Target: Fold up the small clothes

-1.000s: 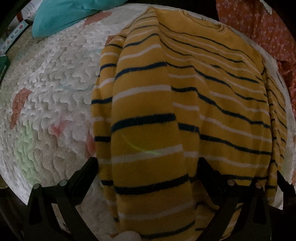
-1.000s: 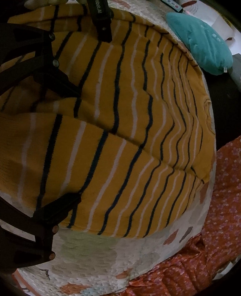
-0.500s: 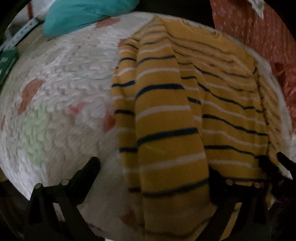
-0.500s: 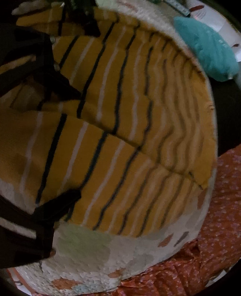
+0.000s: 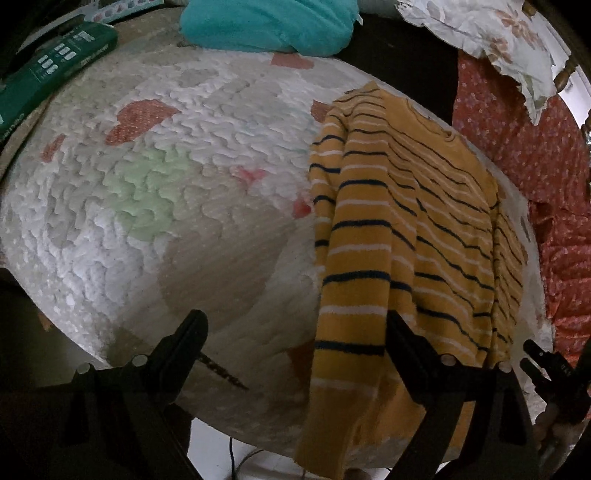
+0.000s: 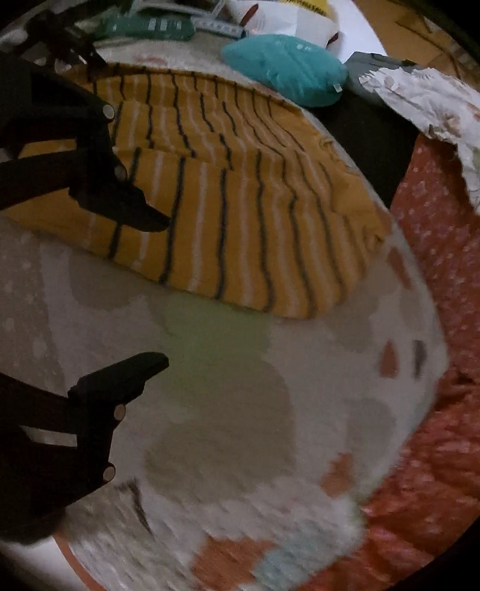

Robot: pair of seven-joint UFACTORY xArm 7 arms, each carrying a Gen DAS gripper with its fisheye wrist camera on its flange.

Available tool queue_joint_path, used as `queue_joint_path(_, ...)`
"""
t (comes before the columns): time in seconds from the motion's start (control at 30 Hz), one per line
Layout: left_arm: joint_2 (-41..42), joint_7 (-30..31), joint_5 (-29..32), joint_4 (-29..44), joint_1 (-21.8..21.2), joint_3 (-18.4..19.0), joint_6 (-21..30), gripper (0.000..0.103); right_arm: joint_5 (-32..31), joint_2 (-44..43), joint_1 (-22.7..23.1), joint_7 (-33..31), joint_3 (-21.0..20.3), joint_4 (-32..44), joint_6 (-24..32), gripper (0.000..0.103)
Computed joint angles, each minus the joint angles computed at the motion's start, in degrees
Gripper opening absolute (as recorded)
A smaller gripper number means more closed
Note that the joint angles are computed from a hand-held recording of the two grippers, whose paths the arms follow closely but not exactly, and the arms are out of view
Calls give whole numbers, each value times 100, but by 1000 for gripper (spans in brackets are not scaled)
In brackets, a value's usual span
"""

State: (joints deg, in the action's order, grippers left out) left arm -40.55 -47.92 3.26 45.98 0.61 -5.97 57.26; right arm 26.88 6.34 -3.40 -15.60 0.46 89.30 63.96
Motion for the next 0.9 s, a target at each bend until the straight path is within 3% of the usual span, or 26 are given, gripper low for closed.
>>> queue_joint_path(0.13,198,-115,115,198,29,-136,121,94,710,214,49,-26,158,51,387,73)
queue_joint_path(0.27,204,-314,205,251,20,-201,272,94,459,-86,347,32,363,-448,-232,72)
queue_joint_path(0.33,147,-417,225,245,22,-219,420,94,595,-106,438,-277,312,-392,28,19)
queue_joint_path(0.4,164,-496,258,279,22,-240,532,94,992,-60,334,-324,233,-246,541,18)
queue_joint_path(0.5,261,-550,330,374,8,-262,643,94,895,-150,260,-371,112,-239,441,16)
queue_joint_path(0.8,409,-560,448,500,-100,-255,773,94,-31,30,-33,138,-81,254,232,15)
queue_joint_path(0.9,353,-568,410,444,-102,-185,725,94,-273,-110,1,59,-44,129,278,20)
